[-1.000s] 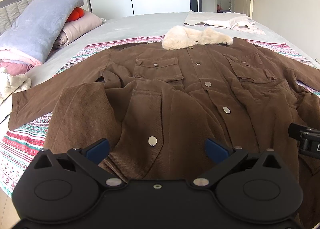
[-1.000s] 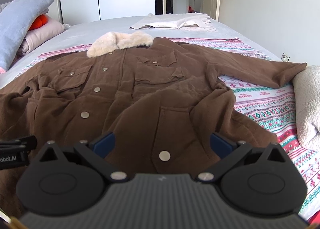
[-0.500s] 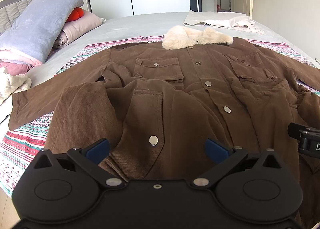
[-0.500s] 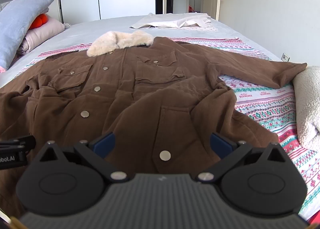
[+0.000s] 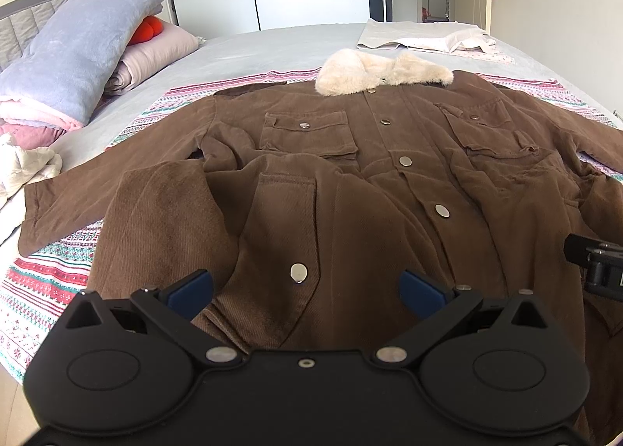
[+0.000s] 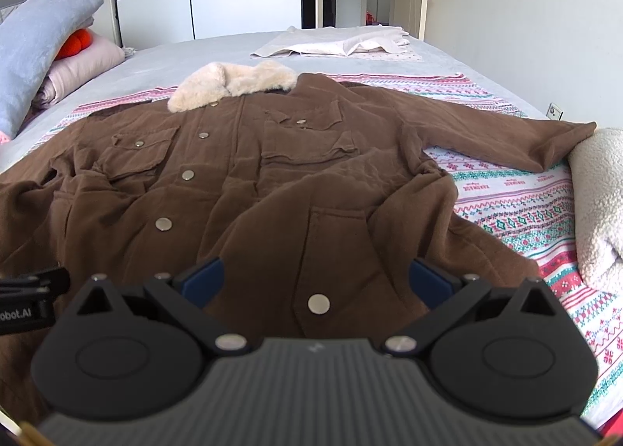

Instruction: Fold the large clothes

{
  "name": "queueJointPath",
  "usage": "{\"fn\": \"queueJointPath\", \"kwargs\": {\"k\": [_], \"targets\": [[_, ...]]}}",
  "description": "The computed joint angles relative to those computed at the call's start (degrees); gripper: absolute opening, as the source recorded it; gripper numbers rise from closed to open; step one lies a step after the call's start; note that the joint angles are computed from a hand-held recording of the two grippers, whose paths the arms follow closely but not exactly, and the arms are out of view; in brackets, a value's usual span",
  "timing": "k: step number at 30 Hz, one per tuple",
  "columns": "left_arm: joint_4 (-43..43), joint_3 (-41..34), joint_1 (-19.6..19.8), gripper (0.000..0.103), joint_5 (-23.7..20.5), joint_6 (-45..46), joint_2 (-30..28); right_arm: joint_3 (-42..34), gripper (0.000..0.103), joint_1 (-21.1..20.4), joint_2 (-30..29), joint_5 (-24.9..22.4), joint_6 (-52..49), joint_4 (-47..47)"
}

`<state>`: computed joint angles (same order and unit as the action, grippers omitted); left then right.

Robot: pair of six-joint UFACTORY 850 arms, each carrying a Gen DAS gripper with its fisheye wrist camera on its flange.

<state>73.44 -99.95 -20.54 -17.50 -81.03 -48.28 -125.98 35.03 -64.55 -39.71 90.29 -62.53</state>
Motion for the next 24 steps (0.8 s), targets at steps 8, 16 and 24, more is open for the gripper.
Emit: {"fn": "queueJointPath", "kwargs": {"k": [8, 16, 24], "targets": [[0.06, 0.20, -0.01, 0.103, -0.08, -0.04, 0.19, -1.31, 0.103, 0.05, -0.78, -0.52, -1.67, 1.07], [0.49, 0.25, 0.00, 0.103, -0.47, -0.48, 0.27, -1.97, 0.103, 0.04, -1.24, -0.75, -2.25, 1.38], [0.07, 0.92, 0.28, 0.103, -0.28, 0.28, 0.65, -0.70, 0.103, 0.07, -0.56, -0.85, -1.34, 0.57]]}}
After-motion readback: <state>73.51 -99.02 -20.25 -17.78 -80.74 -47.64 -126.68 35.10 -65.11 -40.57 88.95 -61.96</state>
